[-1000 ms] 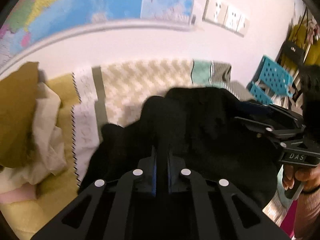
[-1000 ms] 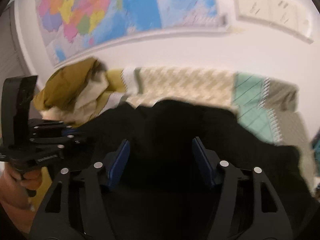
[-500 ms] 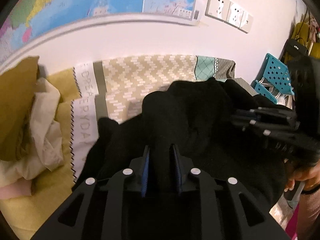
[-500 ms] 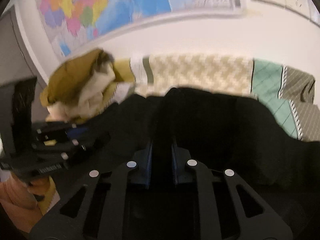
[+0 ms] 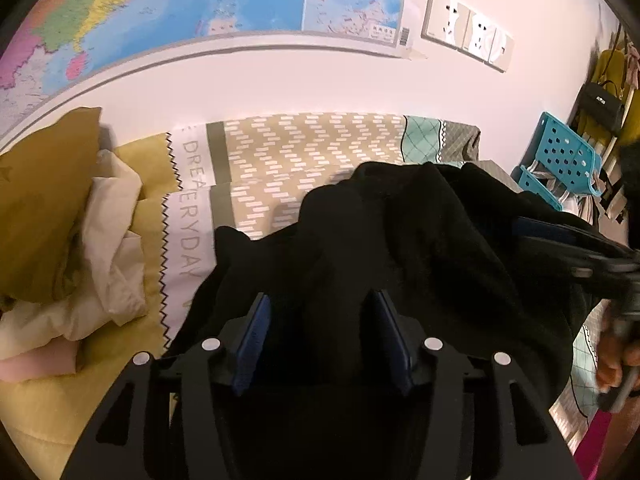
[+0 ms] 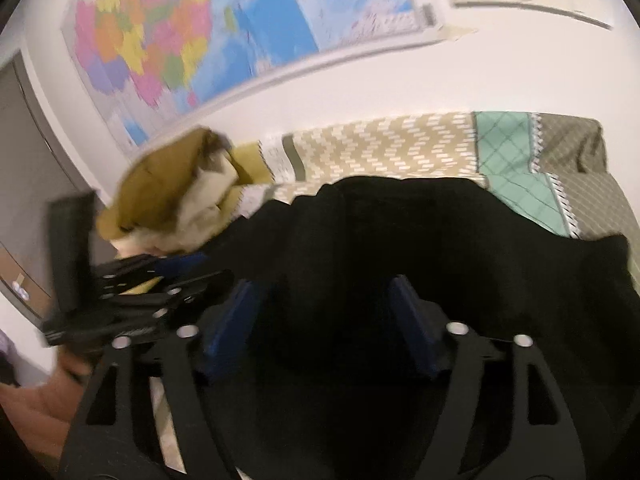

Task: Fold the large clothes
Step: 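Hold the jacket up with both grippers and lower it onto the bed, then lift the folded black jacket off the bed with both grippers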

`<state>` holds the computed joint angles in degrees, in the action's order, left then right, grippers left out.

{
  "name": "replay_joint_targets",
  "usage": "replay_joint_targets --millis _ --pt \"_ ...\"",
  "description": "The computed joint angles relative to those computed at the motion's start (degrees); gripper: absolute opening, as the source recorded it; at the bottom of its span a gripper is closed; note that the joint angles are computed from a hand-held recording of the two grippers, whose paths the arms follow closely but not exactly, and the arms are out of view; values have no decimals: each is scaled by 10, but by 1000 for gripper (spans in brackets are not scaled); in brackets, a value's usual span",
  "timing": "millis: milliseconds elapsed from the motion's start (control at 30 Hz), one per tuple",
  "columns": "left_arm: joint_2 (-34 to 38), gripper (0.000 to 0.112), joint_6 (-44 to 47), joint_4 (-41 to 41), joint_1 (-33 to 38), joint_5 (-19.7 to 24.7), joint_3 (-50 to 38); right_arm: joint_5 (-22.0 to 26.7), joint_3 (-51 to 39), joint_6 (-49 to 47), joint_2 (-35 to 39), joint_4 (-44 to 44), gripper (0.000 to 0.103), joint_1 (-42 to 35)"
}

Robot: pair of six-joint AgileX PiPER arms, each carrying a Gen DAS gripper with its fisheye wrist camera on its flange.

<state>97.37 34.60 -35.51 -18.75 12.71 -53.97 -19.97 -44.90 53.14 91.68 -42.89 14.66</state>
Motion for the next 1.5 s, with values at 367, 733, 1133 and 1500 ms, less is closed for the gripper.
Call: replay_joint_targets --millis 367,733,1133,1500 --pt "-69 65 244 -240 48 26 77 -206 282 69 -147 -83 82 -196" --pt "-156 67 420 -377 132 100 178 -348 377 -18 -63 -26 82 -274" --pt "-177 74 495 -420 143 142 224 -296 331 -31 -98 18 79 -329" --pt "-165 74 523 -324 272 339 257 -427 404 24 -89 -191 85 -476"
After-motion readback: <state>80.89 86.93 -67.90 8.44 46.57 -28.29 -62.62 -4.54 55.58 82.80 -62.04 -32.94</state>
